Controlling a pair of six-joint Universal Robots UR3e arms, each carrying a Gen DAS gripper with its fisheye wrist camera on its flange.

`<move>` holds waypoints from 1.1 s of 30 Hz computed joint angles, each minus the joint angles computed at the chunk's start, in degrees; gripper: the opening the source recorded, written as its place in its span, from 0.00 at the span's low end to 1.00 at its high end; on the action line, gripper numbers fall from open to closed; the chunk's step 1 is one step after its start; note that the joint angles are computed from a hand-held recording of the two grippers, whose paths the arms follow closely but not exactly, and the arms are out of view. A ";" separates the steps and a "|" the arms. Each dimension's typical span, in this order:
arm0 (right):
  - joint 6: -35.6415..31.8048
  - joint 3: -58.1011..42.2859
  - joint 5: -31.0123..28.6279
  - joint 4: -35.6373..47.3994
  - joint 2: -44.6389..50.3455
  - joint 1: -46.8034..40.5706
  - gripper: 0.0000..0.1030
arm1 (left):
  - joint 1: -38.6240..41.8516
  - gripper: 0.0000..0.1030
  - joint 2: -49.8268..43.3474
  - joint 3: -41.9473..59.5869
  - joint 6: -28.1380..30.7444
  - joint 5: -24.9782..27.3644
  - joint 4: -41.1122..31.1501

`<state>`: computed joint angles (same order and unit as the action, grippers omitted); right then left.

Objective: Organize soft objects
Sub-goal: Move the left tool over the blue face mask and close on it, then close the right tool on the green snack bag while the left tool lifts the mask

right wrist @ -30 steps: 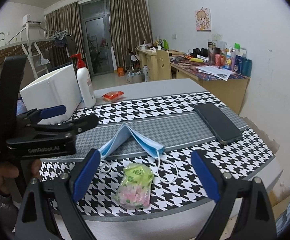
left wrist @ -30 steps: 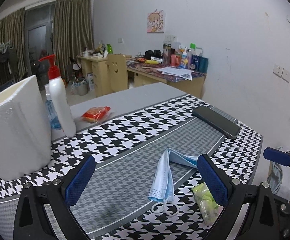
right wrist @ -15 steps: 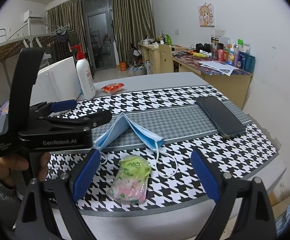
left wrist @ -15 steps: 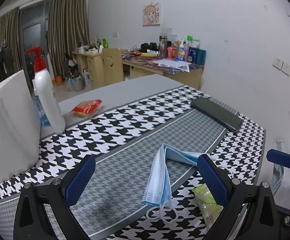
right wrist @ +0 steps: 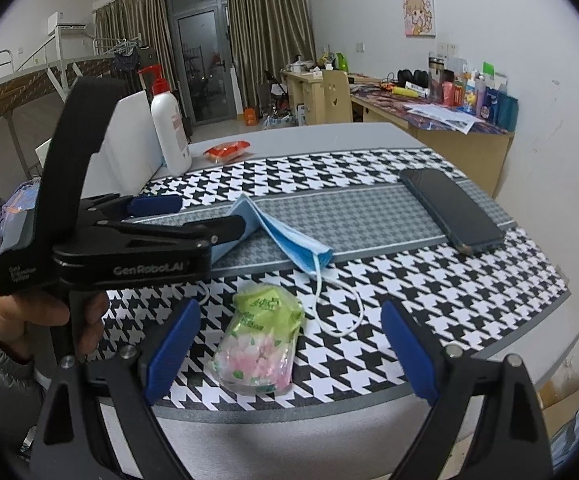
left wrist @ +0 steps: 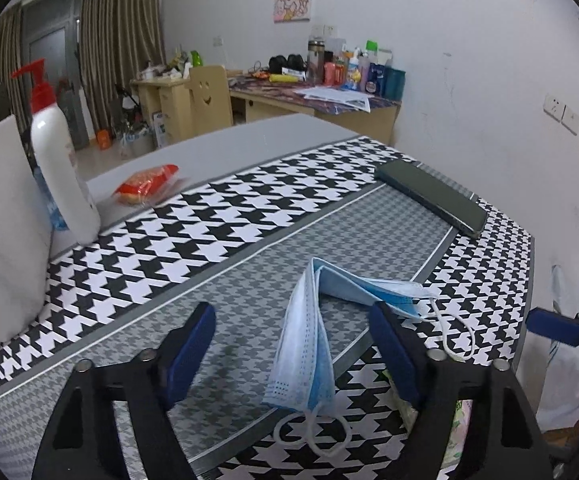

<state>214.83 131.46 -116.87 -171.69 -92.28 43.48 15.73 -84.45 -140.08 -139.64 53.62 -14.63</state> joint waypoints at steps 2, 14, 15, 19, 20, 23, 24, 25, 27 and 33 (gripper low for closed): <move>-0.10 0.25 0.40 -0.38 0.31 -0.28 0.92 | -0.53 0.74 -0.53 -0.09 -0.27 0.51 0.92; -0.54 0.95 3.11 -2.32 2.84 -0.80 0.92 | -3.99 0.54 -6.87 3.03 -2.69 4.96 2.64; -0.57 0.87 3.05 -2.42 3.02 -0.64 0.92 | -4.02 0.51 -7.02 3.13 -2.59 4.96 2.48; -0.01 0.13 2.08 -2.43 4.22 0.12 0.92 | -4.35 0.36 -7.40 3.59 -2.30 5.52 1.51; 0.30 -0.19 1.63 -2.26 4.66 0.46 0.92 | -4.56 0.35 -7.72 3.94 -2.48 5.89 1.30; 0.82 -1.39 0.54 -1.79 6.34 0.91 0.92 | -5.02 0.20 -8.28 4.43 -2.77 6.35 1.15; 0.97 -1.82 0.20 -1.54 6.97 1.08 0.92 | -5.01 0.16 -8.36 4.68 -2.47 6.10 0.58; 0.83 -2.52 0.21 -1.12 7.65 0.80 0.92 | -4.83 0.14 -8.18 4.53 -2.23 5.92 0.42; 1.42 -3.15 -0.24 -0.48 8.61 1.06 0.92 | -4.71 0.10 -7.94 4.35 -1.95 5.92 0.22; 3.25 -3.70 -0.85 0.91 9.41 2.16 0.78 | -4.03 0.08 -7.51 3.63 -2.78 5.26 0.87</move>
<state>218.08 127.77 -117.73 -170.79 -82.87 45.63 11.69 -91.96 -136.45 -142.42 58.88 -13.75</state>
